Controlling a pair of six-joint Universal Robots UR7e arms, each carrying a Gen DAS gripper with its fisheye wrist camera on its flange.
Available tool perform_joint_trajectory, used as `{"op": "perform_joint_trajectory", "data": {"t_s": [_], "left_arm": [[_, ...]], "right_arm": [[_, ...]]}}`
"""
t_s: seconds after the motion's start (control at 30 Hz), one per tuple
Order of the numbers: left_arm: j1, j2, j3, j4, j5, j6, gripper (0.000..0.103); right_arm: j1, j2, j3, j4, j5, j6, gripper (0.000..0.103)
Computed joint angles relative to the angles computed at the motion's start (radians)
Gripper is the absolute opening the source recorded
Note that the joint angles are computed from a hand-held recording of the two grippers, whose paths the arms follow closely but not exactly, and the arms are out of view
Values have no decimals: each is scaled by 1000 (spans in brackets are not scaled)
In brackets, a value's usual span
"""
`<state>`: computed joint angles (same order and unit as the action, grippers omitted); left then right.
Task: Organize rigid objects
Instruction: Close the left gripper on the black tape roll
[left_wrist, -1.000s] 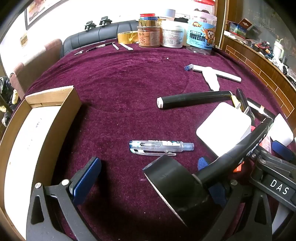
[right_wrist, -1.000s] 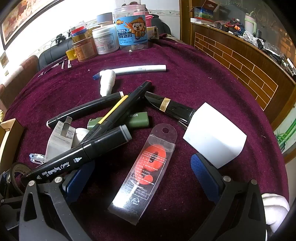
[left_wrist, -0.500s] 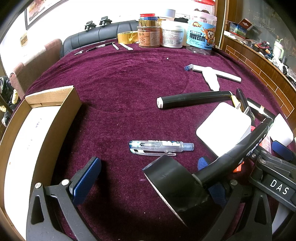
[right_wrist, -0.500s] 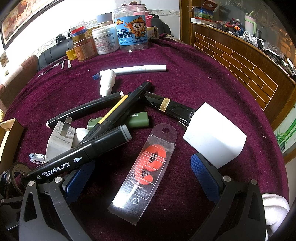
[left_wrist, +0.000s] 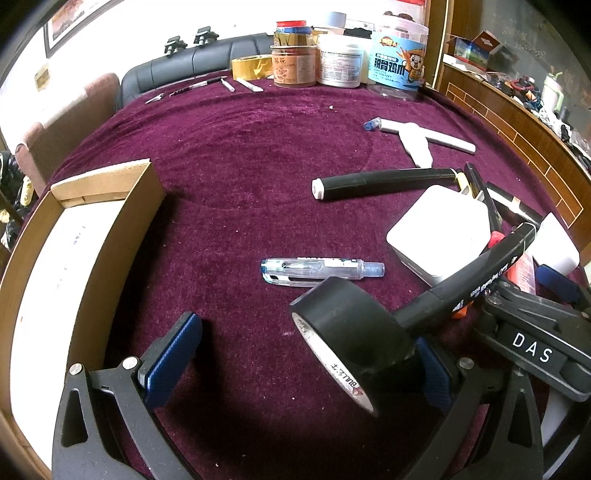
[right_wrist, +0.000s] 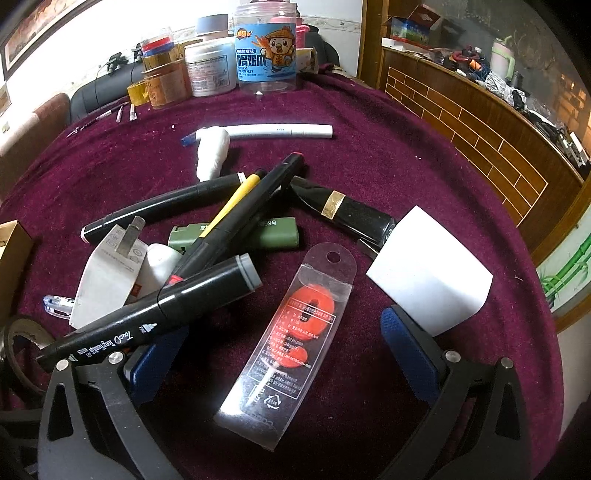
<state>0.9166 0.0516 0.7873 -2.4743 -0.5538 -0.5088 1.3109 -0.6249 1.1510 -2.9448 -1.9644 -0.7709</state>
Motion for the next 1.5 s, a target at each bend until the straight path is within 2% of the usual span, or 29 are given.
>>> {"op": "perform_joint_trajectory", "data": {"t_s": [0.2,0.27,0.33,0.4,0.47,0.6,0.67,0.73,0.8,0.87,0.9,0.97,1.03,1.07,1.1,1.17,1.2,1.23,1.3,1.37,1.4,1.5], "left_arm": [[1,-22,39,-25,-34,37,102],[1,-25,43,-29,-37,40,102],[1,-25,41,-24,-35,38,102],[1,-20,33,-16,-28,38,102],[1,-18,30,-15,-26,39,102],[-4,-10,19,2,-4,36,102],[0,-23,39,-22,-36,53,102],[4,-39,69,-68,-66,90,101],[10,-63,120,-161,-107,119,101],[14,-71,135,-206,-131,130,101],[15,-72,138,-214,-135,133,101],[14,-68,130,-205,-130,132,101],[12,-56,102,-155,-110,122,101],[9,-44,75,-106,-89,111,101],[6,-36,60,-72,-77,102,101],[2,-54,76,-19,-90,91,101],[2,-88,134,-56,-136,84,101],[0,-142,223,-134,-209,89,101],[-12,-213,355,-263,-257,124,101],[-31,-252,435,-330,-217,142,101],[-39,-264,465,-356,-192,148,101],[-46,-281,495,-317,-132,101,101]], "right_arm": [[-2,-10,8,6,3,0,103],[6,-6,3,46,-10,2,103],[14,-10,-21,139,-43,28,103],[22,-19,-10,168,-88,32,103],[22,-23,-18,203,-97,46,103],[20,-35,12,160,-86,37,103],[21,-34,16,151,-87,36,103],[23,-52,25,195,-89,62,98],[16,-106,73,225,-37,80,95],[6,-168,155,160,16,53,95],[0,-201,210,85,49,20,95],[-20,-268,325,-124,164,-53,95],[-39,-276,381,-334,254,-97,96],[-47,-267,383,-398,289,-102,97],[-46,-250,362,-421,282,-93,97],[-29,-184,254,-351,185,-64,94],[-31,-156,195,-262,175,-35,86],[-36,-142,164,-215,181,-17,83],[-48,-105,114,-177,165,30,83],[-61,-116,109,-121,189,77,82],[-70,-126,120,-133,228,95,82],[-86,-149,142,-130,292,130,82]]}}
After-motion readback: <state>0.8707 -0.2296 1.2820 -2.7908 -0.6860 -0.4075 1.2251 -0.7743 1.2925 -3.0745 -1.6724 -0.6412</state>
